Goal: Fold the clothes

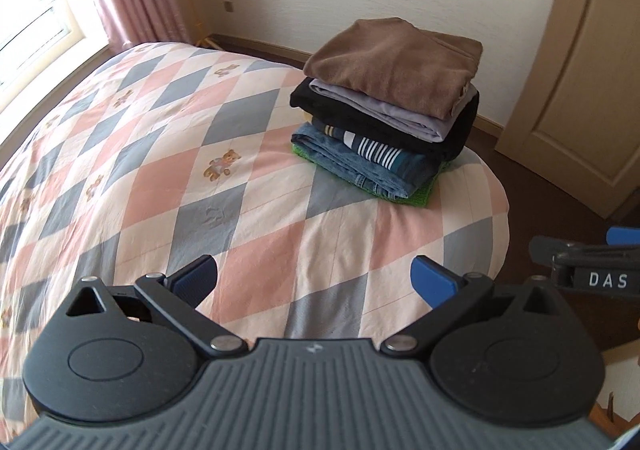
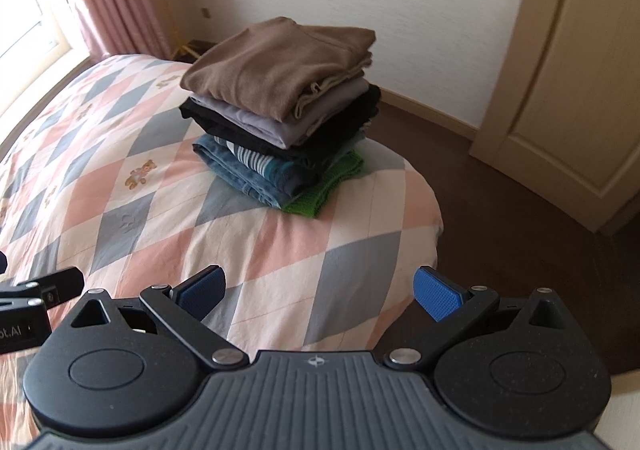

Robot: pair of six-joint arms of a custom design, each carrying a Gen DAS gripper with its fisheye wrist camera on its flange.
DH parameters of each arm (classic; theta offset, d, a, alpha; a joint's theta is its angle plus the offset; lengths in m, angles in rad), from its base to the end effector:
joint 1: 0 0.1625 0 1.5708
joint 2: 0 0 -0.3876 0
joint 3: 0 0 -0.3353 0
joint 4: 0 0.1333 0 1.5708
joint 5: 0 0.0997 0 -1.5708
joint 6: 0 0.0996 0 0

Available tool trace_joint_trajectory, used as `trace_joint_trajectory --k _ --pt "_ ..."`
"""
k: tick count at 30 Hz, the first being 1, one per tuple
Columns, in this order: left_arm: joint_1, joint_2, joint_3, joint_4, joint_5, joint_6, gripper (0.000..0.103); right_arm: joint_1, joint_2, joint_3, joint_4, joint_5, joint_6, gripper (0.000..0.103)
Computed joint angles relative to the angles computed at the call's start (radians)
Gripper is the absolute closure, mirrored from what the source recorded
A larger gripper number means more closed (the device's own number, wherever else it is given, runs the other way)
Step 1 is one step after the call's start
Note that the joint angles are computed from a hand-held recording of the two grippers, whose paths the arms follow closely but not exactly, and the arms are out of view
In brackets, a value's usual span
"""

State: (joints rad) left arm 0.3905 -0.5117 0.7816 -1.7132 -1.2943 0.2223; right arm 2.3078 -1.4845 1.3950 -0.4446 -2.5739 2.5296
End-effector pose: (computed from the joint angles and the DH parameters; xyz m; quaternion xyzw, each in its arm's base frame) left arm -0.6304 -0.4331 0.1552 0.6445 0.7495 -0.0074 0.1511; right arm 0.2866 -0.2423 0.4656 -0.4461 -0.6617 0.4440 0.4075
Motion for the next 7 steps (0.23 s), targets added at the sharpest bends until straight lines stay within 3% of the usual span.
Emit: trace_joint_trajectory --k 7 --pt "0.030 0.022 -0.029 0.006 -0.100 0.075 0.001 -0.003 0.039 -0.009 0.006 0.055 0.098 0.000"
